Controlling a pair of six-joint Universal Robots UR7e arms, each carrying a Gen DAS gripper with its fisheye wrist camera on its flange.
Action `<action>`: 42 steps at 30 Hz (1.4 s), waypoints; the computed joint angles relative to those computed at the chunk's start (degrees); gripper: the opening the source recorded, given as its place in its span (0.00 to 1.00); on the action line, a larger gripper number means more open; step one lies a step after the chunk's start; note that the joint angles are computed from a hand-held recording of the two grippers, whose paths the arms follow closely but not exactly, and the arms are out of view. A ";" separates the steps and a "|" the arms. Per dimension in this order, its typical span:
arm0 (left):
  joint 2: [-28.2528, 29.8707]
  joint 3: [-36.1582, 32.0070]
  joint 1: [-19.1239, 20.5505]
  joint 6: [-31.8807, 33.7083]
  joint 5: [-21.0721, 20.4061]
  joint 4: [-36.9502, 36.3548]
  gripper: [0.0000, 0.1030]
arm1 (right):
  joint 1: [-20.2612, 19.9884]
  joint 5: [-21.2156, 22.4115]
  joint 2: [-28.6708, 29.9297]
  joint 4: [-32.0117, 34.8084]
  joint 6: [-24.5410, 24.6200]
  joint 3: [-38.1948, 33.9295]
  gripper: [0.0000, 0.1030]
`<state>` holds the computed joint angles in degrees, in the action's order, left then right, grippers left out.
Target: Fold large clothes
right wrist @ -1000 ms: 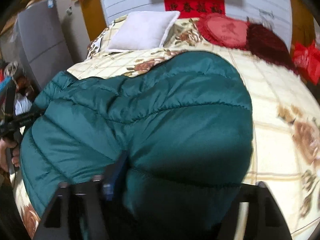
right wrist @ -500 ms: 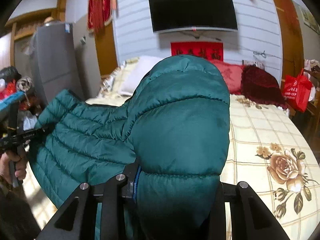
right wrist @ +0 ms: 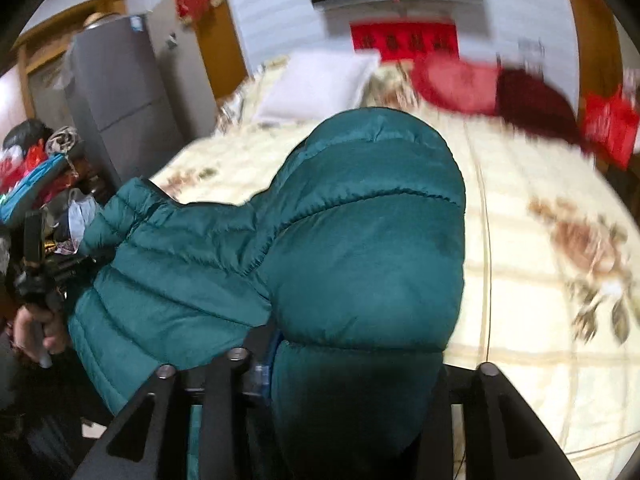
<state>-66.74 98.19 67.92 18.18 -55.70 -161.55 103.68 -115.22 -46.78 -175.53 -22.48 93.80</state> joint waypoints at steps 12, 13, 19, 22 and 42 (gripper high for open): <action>-6.15 -0.45 -3.16 -5.67 6.53 8.34 0.72 | -2.07 2.82 -10.08 -3.55 22.82 9.23 0.69; -7.39 0.64 -3.97 -5.56 7.01 8.26 0.72 | -0.61 0.62 -10.64 -3.86 21.85 10.28 0.69; -20.14 12.86 -12.02 -7.67 6.80 14.61 0.92 | 14.38 -19.66 -11.31 -6.67 14.28 17.95 0.89; -24.71 17.11 -15.61 -11.26 6.97 23.07 0.94 | 20.12 -28.19 -9.49 -11.32 13.37 21.49 0.93; -33.54 21.54 -27.07 -32.72 14.55 42.60 0.94 | 32.71 -36.81 -6.03 -6.48 18.98 23.68 0.93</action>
<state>-100.28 119.73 40.85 -14.54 -41.15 -118.95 136.39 -152.02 -52.81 -182.01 -3.50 117.48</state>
